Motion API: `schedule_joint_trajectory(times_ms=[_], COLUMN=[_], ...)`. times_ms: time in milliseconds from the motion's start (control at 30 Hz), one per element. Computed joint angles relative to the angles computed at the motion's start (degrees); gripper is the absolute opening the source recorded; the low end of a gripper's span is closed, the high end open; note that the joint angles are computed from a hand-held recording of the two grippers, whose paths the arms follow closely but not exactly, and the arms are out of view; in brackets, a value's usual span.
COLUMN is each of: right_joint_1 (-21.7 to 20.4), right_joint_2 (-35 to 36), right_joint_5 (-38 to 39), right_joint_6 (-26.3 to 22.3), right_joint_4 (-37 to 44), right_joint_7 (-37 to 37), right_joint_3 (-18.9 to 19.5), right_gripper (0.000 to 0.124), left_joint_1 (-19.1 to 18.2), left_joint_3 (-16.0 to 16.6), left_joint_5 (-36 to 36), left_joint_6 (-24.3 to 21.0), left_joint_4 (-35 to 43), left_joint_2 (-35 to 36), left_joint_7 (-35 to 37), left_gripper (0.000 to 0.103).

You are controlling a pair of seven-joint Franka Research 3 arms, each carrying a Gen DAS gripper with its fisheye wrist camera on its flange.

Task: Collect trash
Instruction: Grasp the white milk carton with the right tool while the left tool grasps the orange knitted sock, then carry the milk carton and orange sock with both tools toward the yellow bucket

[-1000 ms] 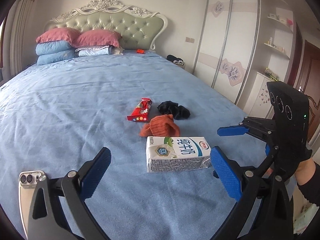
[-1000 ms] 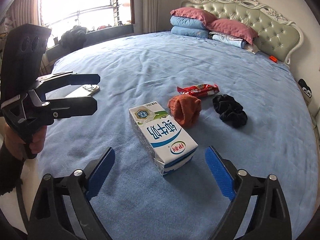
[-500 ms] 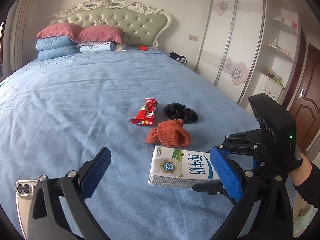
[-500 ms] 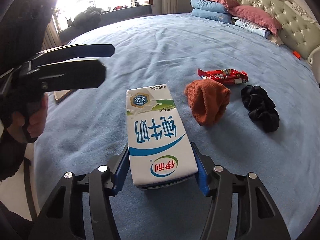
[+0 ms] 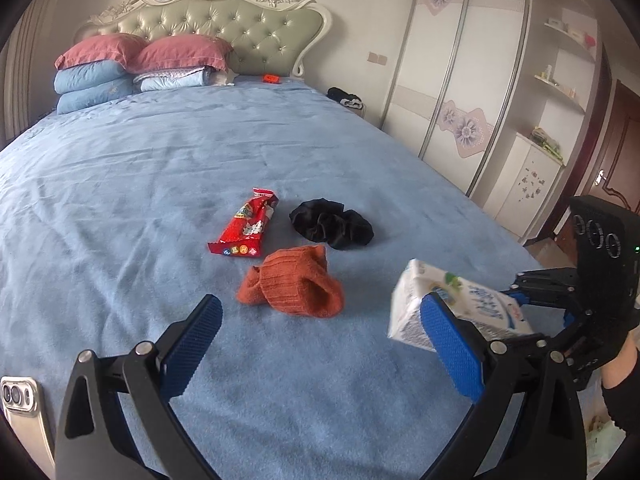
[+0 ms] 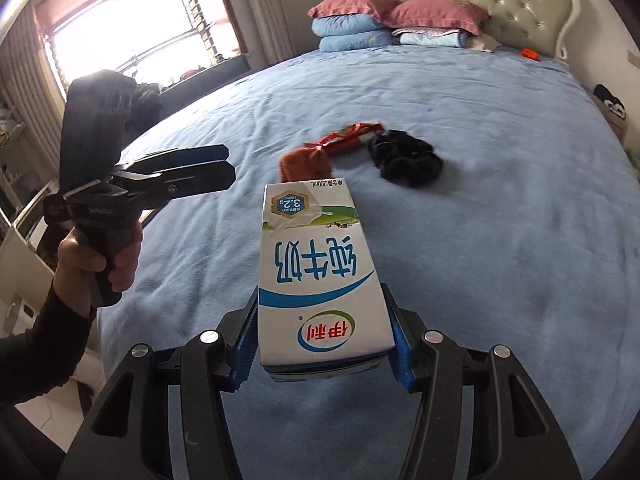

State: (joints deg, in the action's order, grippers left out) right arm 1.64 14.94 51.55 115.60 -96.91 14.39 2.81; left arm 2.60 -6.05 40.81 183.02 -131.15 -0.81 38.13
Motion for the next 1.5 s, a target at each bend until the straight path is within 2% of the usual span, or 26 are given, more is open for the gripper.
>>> schedule_joint_trajectory(times_ms=[100, 267, 300, 333, 367, 400, 433, 500, 567, 667, 867, 1033, 1100, 1233, 1500], right_joint_1=[-1.34, -3.08, -3.36, -3.65, -3.86, -3.90, -3.94, -4.13, -4.19, -4.12, -4.76, -6.57, -7.55, -9.12, -14.41], right_joint_2=[0.02, -0.60, -0.86, -1.17, -1.54, -1.93, -2.24, -2.79, -3.52, -5.04, -6.34, -6.74, -7.39, -9.35, -7.52], right_joint_5=[1.41, 3.73, 4.06, 4.37, 4.80, 5.15, 5.27, 5.79, 7.01, 9.15, 12.38, 14.00, 14.85, 16.94, 18.83], right_joint_6=[0.71, 0.30, -0.13, -0.53, -0.72, -0.60, -0.55, -0.65, 0.25, 1.53, 3.05, 2.89, 2.66, 4.88, 5.63], right_joint_4=[0.21, -0.13, -0.33, -0.61, -1.01, -1.53, -1.92, -2.63, -3.57, -5.27, -7.16, -7.81, -8.63, -11.25, -10.65], right_joint_7=[0.17, -1.04, -1.63, -2.49, -3.42, -4.04, -4.31, -5.16, -6.65, -8.58, -9.02, -9.46, -10.45, -13.58, -14.22], right_joint_3=[-0.79, -1.16, -1.22, -1.32, -1.40, -1.48, -1.65, -1.97, -2.11, -2.48, -3.91, -5.31, -5.93, -7.44, -10.69], right_gripper=[0.053, 0.054, 0.054, 0.054, 0.054, 0.054, 0.054, 0.054, 0.054, 0.054, 0.054, 0.054, 0.054, 0.054, 0.054], left_joint_1=[-0.88, -3.33, -3.02, -1.25, 0.17, -0.03, -1.71, -2.67, -3.45, -6.77, -8.67, -10.22, -11.93, -15.93, -21.94], left_joint_3=[-1.02, 0.69, 0.35, -1.82, -3.73, -3.62, -1.78, -0.98, -0.58, 1.94, 0.41, -3.08, -3.84, -4.42, -7.46], left_joint_5=[-8.47, -11.34, -13.73, -20.03, -25.45, -26.85, -24.70, -24.21, -23.38, -14.69, -7.97, -11.30, -10.97, -8.99, -13.71], left_joint_6=[-4.71, -11.30, -12.13, -12.92, -13.76, -14.49, -14.61, -14.00, -13.29, -14.55, -10.78, -10.51, -11.15, -13.43, -19.49], left_joint_4=[3.96, 10.58, 11.34, 11.88, 12.39, 12.60, 12.47, 11.63, 10.66, 10.57, 9.43, 11.95, 14.04, 20.13, 35.85], left_joint_2=[3.55, 8.83, 9.69, 10.54, 11.25, 11.43, 11.30, 10.71, 9.85, 8.50, 5.41, 6.08, 7.32, 11.17, 22.71], left_joint_7=[7.69, 8.84, 9.77, 14.39, 18.66, 19.63, 17.47, 16.81, 16.68, 10.67, 4.14, 8.10, 8.92, 9.82, 18.82], left_gripper=[0.099, 0.099, 0.095, 0.088, 0.069, 0.061, 0.060, 0.050, 0.048, 0.048, 0.048, 0.049, 0.049, 0.049, 0.049])
